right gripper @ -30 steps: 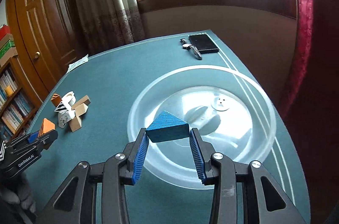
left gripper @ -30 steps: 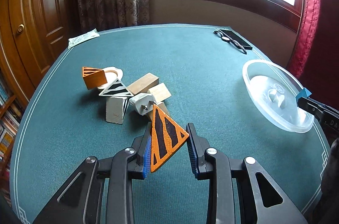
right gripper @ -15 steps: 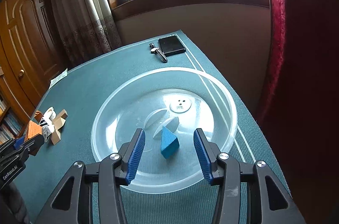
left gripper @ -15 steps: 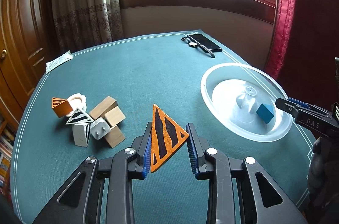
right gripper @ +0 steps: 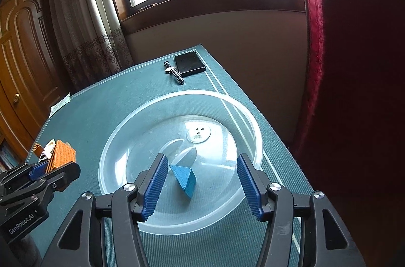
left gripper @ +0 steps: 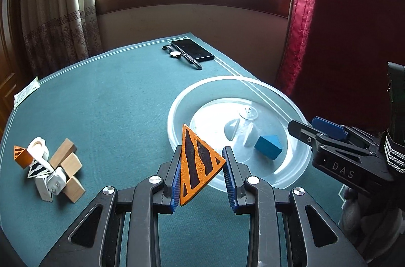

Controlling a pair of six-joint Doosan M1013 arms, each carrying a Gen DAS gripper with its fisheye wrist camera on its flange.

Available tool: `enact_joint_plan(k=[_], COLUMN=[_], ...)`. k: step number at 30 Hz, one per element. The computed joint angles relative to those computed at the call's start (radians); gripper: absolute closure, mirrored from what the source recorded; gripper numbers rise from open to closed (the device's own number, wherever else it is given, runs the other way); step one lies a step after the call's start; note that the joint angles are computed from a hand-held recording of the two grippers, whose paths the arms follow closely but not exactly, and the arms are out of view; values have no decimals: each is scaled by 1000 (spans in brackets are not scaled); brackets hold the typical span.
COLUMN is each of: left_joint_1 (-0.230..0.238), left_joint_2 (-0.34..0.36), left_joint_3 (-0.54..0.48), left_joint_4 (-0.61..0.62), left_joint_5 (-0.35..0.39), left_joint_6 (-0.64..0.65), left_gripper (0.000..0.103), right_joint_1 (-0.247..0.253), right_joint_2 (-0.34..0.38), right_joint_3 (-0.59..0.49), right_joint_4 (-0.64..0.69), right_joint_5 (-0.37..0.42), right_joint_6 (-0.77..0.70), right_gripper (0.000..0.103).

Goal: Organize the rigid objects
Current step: 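Carry both triangles to the clear lid and release them inside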

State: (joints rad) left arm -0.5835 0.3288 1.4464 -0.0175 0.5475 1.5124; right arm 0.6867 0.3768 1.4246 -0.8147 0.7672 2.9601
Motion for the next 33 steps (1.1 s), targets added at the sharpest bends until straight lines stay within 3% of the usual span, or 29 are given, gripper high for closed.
enact_joint_plan(k=[9, 10, 11, 14, 33], left_joint_1=[-11, -10, -8, -9, 26], left_joint_2=[51, 55, 56, 48, -2], left_joint_3=[-57, -61, -61, -41, 38], left_joint_4=[-135, -144, -156, -101, 175], left_joint_5=[21, 28, 30, -7, -41], left_joint_6=[128, 128, 131, 74, -243], left_gripper=[71, 66, 53, 37, 31], right_joint_1=[0, 0, 0, 2, 37], right_joint_2=[-1, 0, -1, 0, 20], right_joint_3=[2, 2, 3, 3, -13], right_joint_4=[-28, -32, -37, -49, -102], right_joint_5=[15, 18, 20, 26, 13], right_joint_6=[36, 40, 44, 54, 11], right_gripper=[41, 40, 40, 38, 36])
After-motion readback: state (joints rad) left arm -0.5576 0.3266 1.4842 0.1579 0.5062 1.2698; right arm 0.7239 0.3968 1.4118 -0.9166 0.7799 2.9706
